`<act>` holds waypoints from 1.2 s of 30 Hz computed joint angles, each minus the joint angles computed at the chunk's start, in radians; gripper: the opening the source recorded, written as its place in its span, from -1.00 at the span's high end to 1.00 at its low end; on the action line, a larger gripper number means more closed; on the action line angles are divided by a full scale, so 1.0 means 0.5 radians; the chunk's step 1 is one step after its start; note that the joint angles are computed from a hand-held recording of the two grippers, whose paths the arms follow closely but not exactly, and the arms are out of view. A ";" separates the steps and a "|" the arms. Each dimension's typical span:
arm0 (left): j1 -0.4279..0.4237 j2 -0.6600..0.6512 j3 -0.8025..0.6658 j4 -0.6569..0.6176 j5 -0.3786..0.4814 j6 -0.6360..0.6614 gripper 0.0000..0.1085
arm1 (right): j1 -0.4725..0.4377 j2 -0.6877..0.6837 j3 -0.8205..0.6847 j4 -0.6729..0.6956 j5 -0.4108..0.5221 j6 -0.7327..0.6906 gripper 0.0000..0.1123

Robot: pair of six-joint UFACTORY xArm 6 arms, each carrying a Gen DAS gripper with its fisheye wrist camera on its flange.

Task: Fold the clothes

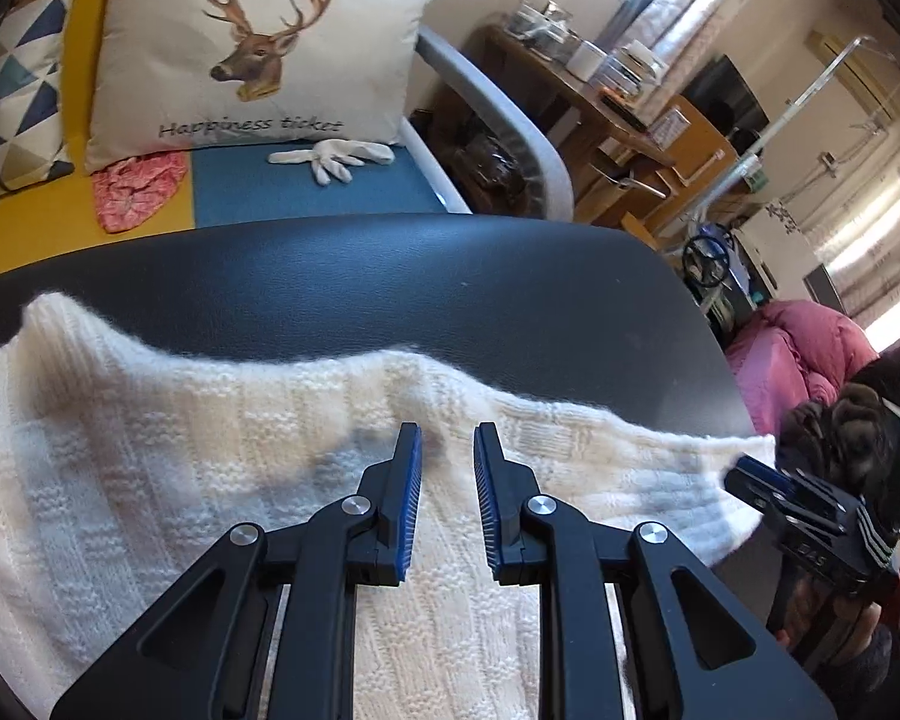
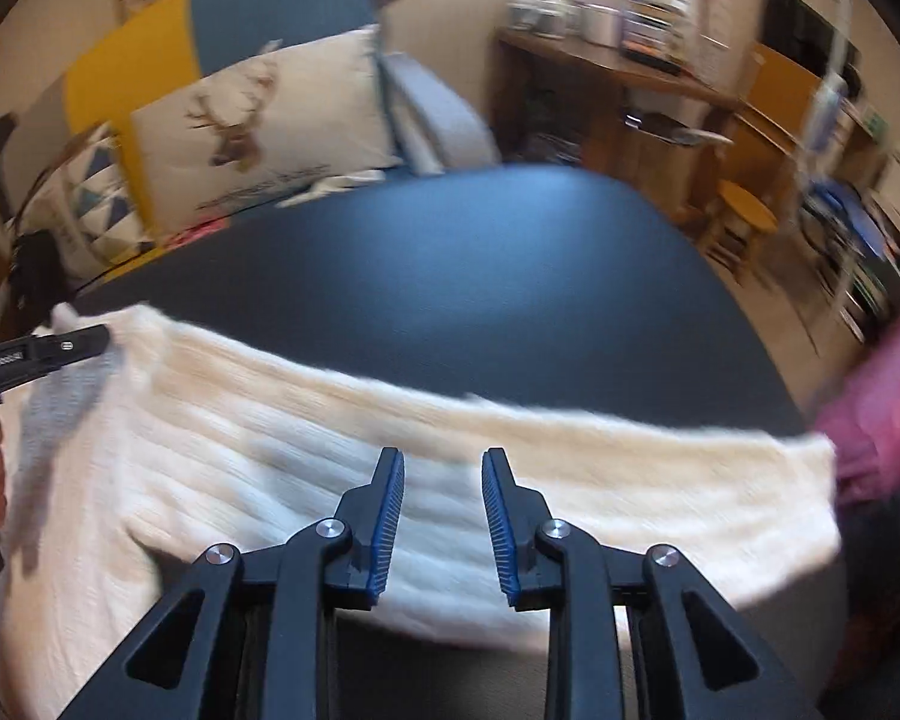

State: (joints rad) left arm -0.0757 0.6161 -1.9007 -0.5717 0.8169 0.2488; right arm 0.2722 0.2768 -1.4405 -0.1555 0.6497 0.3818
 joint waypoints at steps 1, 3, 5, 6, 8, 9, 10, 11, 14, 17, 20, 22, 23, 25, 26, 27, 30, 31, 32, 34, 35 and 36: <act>-0.009 0.013 -0.016 0.037 -0.002 -0.008 0.65 | 0.022 0.082 -0.103 -0.008 0.038 -0.006 0.53; -0.024 0.065 -0.088 0.136 0.026 -0.056 0.65 | 0.065 0.252 -0.325 -0.019 0.125 -0.024 0.53; -0.029 0.136 -0.182 0.237 0.077 -0.134 0.65 | 0.061 0.377 -0.485 -0.061 0.263 0.022 0.53; -0.030 0.173 -0.230 0.284 0.105 -0.177 0.65 | 0.052 0.434 -0.559 -0.084 0.342 0.053 0.52; -0.026 0.212 -0.286 0.302 0.142 -0.214 0.65 | 0.026 0.392 -0.476 -0.054 0.267 0.091 0.51; -0.022 0.220 -0.300 0.295 0.154 -0.222 0.65 | 0.018 0.359 -0.425 -0.049 0.231 0.110 0.51; -0.022 0.208 -0.287 0.289 0.145 -0.228 0.65 | 0.015 0.336 -0.401 -0.050 0.234 0.123 0.51; -0.024 0.161 -0.215 0.268 0.092 -0.215 0.65 | 0.014 0.318 -0.390 -0.035 0.249 0.134 0.51; -0.019 -0.024 0.048 0.023 -0.043 -0.024 0.65 | 0.031 0.229 -0.306 -0.003 0.176 0.133 0.51; -0.033 -0.233 0.311 -0.159 -0.073 0.231 0.65 | 0.073 0.126 -0.168 0.091 0.090 -0.035 0.51; -0.049 -0.381 0.496 -0.295 -0.007 0.413 0.65 | 0.105 0.064 -0.061 0.088 0.093 -0.084 0.51; -0.084 -0.454 0.599 -0.268 0.042 0.455 0.64 | 0.110 0.018 0.026 0.024 0.087 -0.044 0.51; -0.117 -0.471 0.638 -0.180 0.036 0.430 0.64 | 0.111 -0.004 0.069 -0.029 0.085 -0.005 0.51; -0.180 -0.455 0.662 0.047 0.044 0.324 0.65 | 0.104 -0.057 0.140 -0.111 0.085 0.078 0.50; -0.197 -0.457 0.694 0.076 0.021 0.324 0.65 | 0.092 -0.087 0.177 -0.109 0.077 0.101 0.49; -0.202 -0.480 0.736 0.050 -0.035 0.349 0.65 | 0.071 -0.127 0.225 -0.050 0.058 0.096 0.49; -0.138 -0.496 0.710 -0.115 0.035 0.321 0.65 | -0.056 -0.375 0.521 0.150 -0.150 0.140 0.50; -0.114 -0.515 0.721 -0.181 0.037 0.327 0.65 | -0.122 -0.480 0.652 0.214 -0.244 0.176 0.50; -0.100 -0.540 0.741 -0.195 0.024 0.328 0.64 | -0.206 -0.594 0.794 0.281 -0.344 0.235 0.50; -0.069 -0.592 0.790 -0.248 0.003 0.347 0.65 | -0.376 -0.804 1.062 0.397 -0.515 0.346 0.49; -0.058 -0.619 0.824 -0.262 -0.009 0.342 0.65 | -0.452 -0.901 1.189 0.509 -0.587 0.345 0.49; -0.046 -0.645 0.857 -0.280 -0.014 0.340 0.64 | -0.531 -0.991 1.302 0.641 -0.648 0.324 0.49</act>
State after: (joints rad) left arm -0.0985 0.2936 -1.4724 -0.7116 0.8099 0.4188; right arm 0.0067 -0.2186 -0.7893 0.1648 0.3258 0.5435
